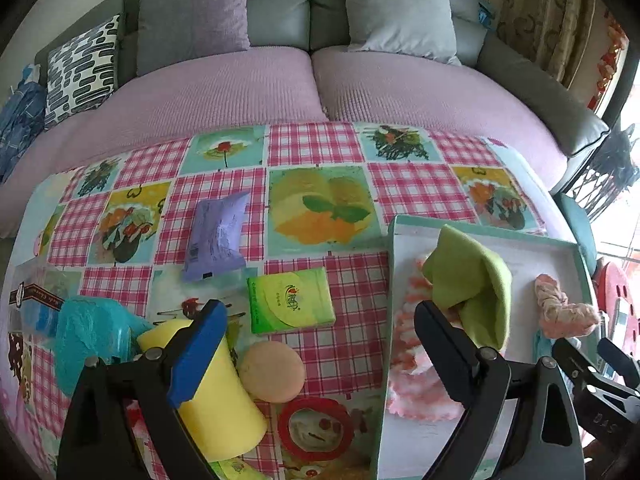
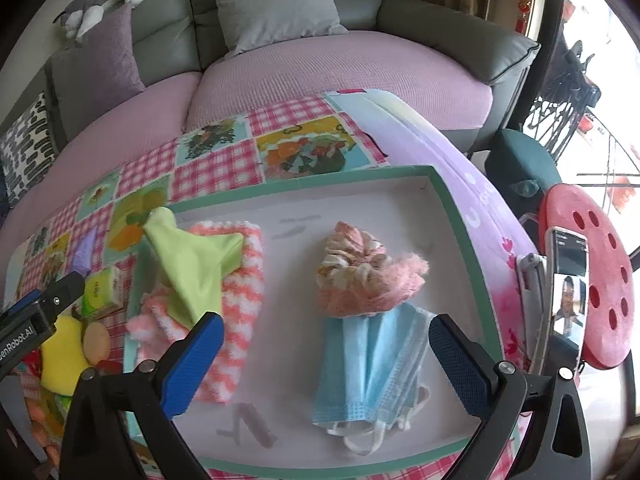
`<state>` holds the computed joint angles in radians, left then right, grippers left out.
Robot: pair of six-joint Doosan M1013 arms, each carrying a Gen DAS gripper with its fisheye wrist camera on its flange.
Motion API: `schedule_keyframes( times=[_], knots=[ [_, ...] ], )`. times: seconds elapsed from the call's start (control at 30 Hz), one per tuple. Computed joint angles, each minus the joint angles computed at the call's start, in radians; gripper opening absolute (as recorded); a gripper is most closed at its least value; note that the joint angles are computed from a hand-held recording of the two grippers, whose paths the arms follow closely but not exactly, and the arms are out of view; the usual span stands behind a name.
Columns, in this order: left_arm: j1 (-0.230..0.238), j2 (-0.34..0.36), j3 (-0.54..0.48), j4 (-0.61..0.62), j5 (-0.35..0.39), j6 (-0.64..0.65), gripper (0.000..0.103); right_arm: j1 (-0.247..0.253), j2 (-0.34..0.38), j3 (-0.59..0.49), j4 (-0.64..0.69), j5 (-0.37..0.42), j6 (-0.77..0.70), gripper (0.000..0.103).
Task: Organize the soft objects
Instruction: 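Move both tools away from the tray toward the items on the table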
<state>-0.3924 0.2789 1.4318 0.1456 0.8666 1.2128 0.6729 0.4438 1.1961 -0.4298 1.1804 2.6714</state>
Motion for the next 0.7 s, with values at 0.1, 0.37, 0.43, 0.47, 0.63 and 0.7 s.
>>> schedule_keyframes(
  times=[0.1, 0.37, 0.43, 0.47, 0.63, 0.7],
  knots=[
    [0.006, -0.014, 0.007, -0.021, -0.022, 0.017, 0.095, 0.006, -0.006, -0.002, -0.005, -0.033, 0.005, 0.103],
    [0.019, -0.063, 0.027, 0.04, -0.052, -0.02, 0.095, 0.03, 0.021, -0.061, -0.027, -0.044, -0.044, 0.103],
    [0.025, -0.072, 0.033, 0.064, -0.051, -0.035, 0.095, 0.033, 0.026, -0.068, -0.014, -0.061, -0.057, 0.103],
    [0.029, -0.077, 0.037, 0.077, -0.05, -0.046, 0.095, 0.036, 0.029, -0.074, -0.009, -0.066, -0.064, 0.103],
    [0.057, -0.1, 0.058, 0.124, -0.042, -0.105, 0.095, 0.049, 0.052, -0.11, 0.001, -0.071, -0.101, 0.103],
    [0.071, -0.107, 0.066, 0.135, -0.037, -0.129, 0.095, 0.055, 0.064, -0.13, 0.01, -0.068, -0.12, 0.103]
  ],
)
